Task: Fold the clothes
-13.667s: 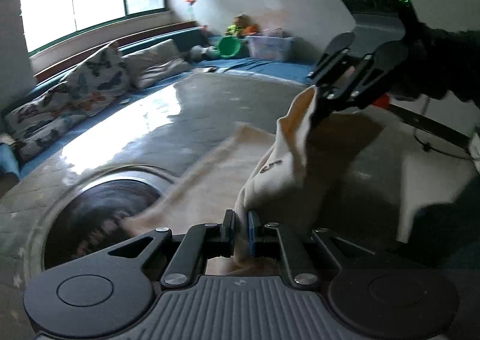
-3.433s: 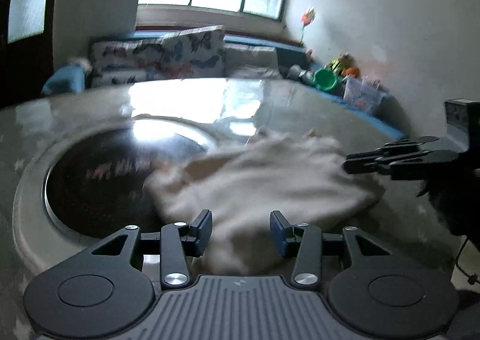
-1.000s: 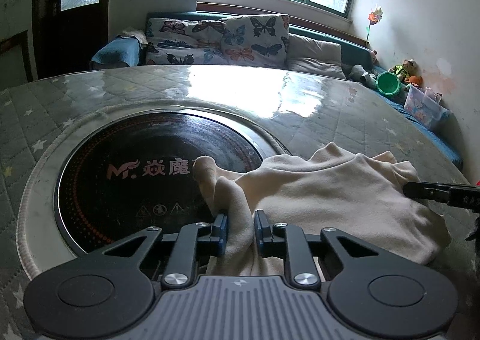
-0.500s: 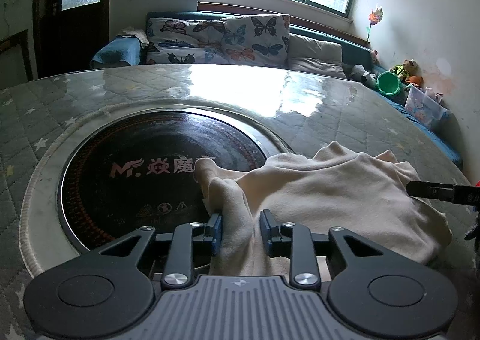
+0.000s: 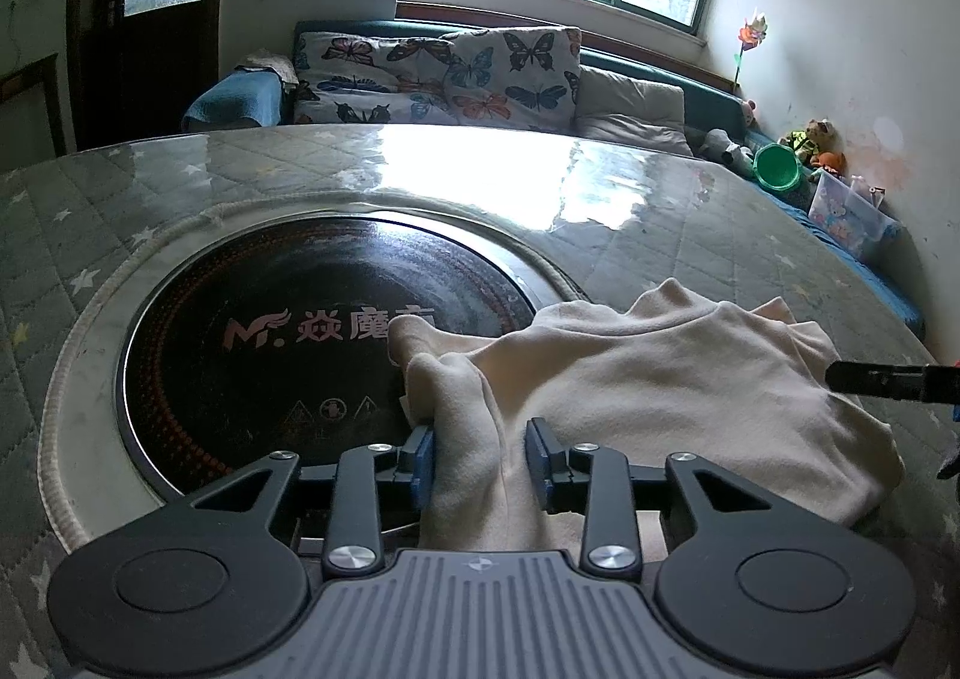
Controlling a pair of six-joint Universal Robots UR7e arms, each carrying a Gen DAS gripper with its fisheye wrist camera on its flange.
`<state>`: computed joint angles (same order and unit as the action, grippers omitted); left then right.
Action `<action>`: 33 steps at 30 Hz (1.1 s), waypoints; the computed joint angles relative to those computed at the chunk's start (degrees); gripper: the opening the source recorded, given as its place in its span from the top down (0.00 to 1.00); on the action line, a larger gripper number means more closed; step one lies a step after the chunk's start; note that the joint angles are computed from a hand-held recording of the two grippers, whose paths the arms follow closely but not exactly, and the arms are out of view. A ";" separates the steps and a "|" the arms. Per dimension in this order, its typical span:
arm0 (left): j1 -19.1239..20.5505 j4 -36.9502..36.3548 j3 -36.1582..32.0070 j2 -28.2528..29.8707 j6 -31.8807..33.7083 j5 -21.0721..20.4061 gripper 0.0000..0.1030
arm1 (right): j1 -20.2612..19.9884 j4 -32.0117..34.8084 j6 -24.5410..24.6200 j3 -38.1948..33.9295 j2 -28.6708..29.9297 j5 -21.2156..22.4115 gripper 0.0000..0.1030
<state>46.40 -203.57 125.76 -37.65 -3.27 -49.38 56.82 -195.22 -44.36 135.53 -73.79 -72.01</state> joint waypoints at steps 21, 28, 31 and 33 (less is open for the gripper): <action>0.35 0.24 -0.27 0.02 0.01 -0.74 0.67 | 1.70 0.27 -2.89 -0.14 1.08 -2.07 0.75; 0.39 0.04 -0.37 0.24 0.12 -0.78 0.67 | 1.76 0.29 -3.42 -0.08 1.04 -2.23 0.72; 0.31 -0.13 -0.39 0.44 0.14 -0.72 0.67 | 1.88 -0.21 -3.79 0.11 1.25 -2.09 0.78; 0.27 0.04 -0.41 0.40 0.12 -0.86 0.68 | 1.88 -0.75 -3.98 0.37 1.26 -1.89 0.83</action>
<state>46.67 -203.54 125.35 -37.25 -3.15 -50.24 58.71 -195.97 -48.34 135.90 -72.53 -73.91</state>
